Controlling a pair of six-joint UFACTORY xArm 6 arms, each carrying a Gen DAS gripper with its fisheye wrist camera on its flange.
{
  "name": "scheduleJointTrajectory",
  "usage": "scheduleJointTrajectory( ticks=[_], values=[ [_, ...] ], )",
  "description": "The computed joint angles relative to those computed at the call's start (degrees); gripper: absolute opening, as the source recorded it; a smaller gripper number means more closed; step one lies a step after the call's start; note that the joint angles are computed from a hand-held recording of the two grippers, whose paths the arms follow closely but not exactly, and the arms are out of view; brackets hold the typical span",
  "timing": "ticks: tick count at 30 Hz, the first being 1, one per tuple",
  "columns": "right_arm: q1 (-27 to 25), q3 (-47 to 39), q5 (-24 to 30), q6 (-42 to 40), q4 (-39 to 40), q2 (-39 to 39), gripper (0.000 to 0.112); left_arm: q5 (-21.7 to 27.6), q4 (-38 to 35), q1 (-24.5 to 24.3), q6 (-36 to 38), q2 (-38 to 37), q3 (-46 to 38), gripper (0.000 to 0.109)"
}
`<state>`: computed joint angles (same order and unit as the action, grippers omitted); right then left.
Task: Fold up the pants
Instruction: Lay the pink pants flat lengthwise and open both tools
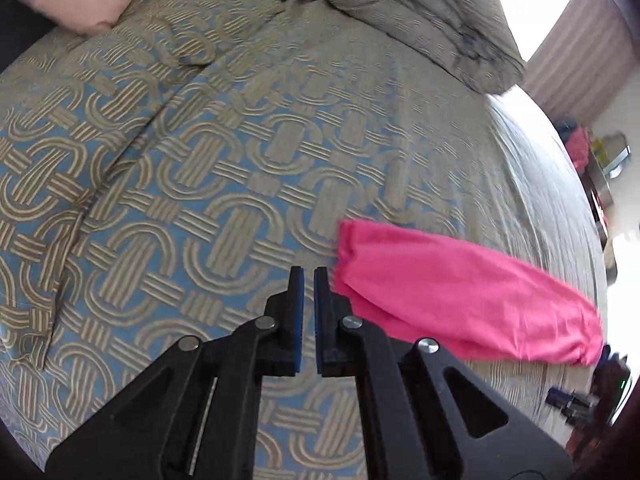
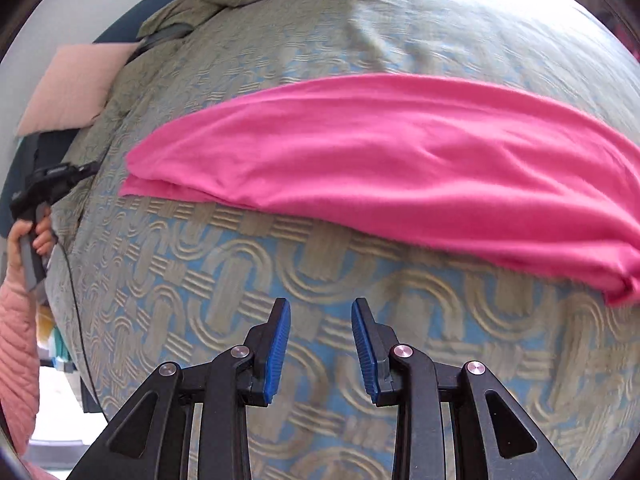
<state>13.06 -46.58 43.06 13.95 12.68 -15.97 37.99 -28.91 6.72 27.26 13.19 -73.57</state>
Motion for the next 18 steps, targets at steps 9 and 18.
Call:
scheduleJointTrajectory(
  ticks=[9, 18],
  values=[
    [-12.7, 16.5, 0.6, 20.1, -15.7, -21.4, 0.037, 4.1, -5.6, -10.9, 2.4, -9.8, 10.8, 0.045],
    [-21.0, 23.7, -9.7, 22.6, -11.6, -27.8, 0.048, 7.6, -6.8, -29.9, 2.1, -11.2, 11.2, 0.045]
  ],
)
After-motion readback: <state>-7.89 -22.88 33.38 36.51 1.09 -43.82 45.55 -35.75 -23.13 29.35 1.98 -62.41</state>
